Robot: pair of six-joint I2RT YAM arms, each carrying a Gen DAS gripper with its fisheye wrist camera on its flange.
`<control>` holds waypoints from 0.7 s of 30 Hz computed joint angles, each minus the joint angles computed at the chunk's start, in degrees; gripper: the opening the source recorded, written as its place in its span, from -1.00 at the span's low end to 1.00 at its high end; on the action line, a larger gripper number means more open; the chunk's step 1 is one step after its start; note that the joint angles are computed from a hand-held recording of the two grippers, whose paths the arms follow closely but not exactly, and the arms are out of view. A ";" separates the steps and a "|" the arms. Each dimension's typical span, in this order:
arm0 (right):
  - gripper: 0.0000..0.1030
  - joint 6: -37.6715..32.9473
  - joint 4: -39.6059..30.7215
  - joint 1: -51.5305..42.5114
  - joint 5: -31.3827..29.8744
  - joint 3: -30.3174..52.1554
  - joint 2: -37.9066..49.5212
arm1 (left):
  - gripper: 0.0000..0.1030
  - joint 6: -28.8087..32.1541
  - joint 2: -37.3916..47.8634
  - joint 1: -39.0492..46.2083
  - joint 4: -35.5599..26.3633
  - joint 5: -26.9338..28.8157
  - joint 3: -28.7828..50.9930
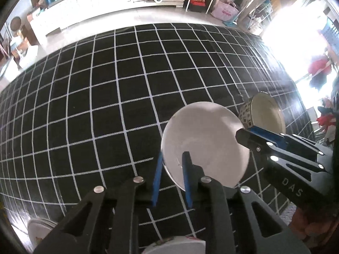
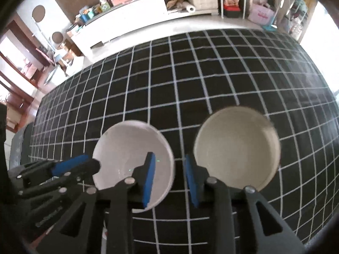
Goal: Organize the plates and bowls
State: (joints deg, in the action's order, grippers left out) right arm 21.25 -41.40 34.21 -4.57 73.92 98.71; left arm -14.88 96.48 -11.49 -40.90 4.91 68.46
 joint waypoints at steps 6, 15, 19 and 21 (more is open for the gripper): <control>-0.70 -0.26 1.46 -0.06 0.09 -1.59 0.92 | -0.79 1.47 2.59 -0.17 -0.38 -1.12 1.45; -0.76 1.36 2.17 1.63 0.99 -4.48 -0.46 | -0.82 3.46 0.84 -0.38 1.08 -3.09 -3.45; -0.76 4.24 3.99 3.19 -0.05 -8.91 -3.97 | -0.82 3.05 -3.53 -0.40 2.18 -4.03 -9.39; -0.76 6.15 4.43 4.11 -0.35 -10.02 -5.04 | -0.82 2.84 -5.57 -0.19 2.12 -3.84 -11.45</control>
